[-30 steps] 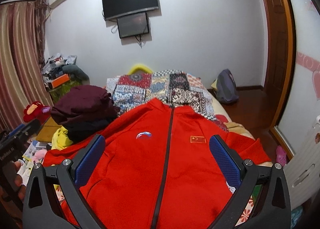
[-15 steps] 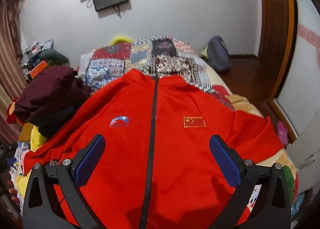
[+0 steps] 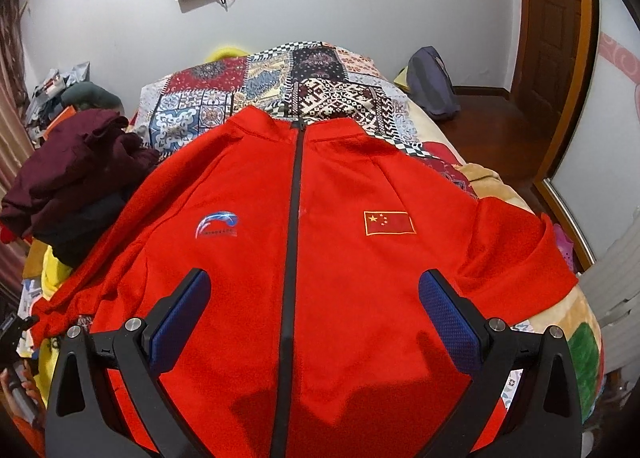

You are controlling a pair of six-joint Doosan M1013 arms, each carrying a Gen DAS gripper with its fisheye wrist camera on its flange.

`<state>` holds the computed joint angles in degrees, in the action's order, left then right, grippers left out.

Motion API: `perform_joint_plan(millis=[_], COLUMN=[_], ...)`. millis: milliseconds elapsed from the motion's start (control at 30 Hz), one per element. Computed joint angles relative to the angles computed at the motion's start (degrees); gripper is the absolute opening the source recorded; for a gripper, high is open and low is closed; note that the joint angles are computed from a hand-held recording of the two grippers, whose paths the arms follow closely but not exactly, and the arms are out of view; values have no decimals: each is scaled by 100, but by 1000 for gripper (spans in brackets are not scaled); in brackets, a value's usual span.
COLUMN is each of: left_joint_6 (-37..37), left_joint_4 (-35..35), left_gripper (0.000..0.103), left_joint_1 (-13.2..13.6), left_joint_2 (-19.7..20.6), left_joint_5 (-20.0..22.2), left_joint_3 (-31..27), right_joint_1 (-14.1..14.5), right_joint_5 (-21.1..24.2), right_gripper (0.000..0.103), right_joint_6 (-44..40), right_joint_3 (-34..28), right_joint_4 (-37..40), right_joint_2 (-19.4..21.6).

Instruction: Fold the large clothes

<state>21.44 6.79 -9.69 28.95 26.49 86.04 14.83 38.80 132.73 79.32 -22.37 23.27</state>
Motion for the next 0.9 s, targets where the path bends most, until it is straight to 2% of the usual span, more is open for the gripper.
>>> perform_joint_plan(millis=[67, 100, 167, 200, 333, 400, 500, 567, 700, 800, 900], left_joint_6=[-449, -576, -764, -823, -887, -801, -449, -48, 868, 1707, 2627], left_joint_4=[769, 1036, 1570, 1943, 2941, 3247, 3390, 3317, 2968, 2413, 1759], left_gripper=[33, 29, 9, 7, 3, 3, 2, 2, 2, 2, 2], left_joint_1=[-86, -119, -211, -298, -552, -666, -803, -905, -1124, -1262, -1387], left_joint_2=[111, 147, 192, 203, 120, 26, -114, -171, -90, 65, 329], left_joint_5=[549, 716, 1034, 1256, 1484, 1314, 830, 453, 54, -111, -49], left_joint_3=[-233, -299, -433, -531, -683, -750, -863, -989, -1422, -1845, -2434], right_joint_1=[-6, 0, 10, 13, 24, 22, 28, 20, -44, -120, -167], right_joint_5=[68, 88, 127, 137, 106, 65, 24, -52, -286, -468, -524], right_gripper=[103, 103, 103, 103, 103, 103, 103, 103, 103, 103, 103], right_joint_6=[-68, -74, -82, -71, 16, 41, 38, -24, -300, -550, -662], right_joint_3=[-20, -45, -76, -71, -46, -14, 21, 47, 99, 128, 127], right_joint_4=[73, 86, 72, 34, -99, -138, -226, -262, -101, 75, 52], right_joint_2=[14, 33, 45, 34, -10, -42, -78, -109, -184, -238, -262])
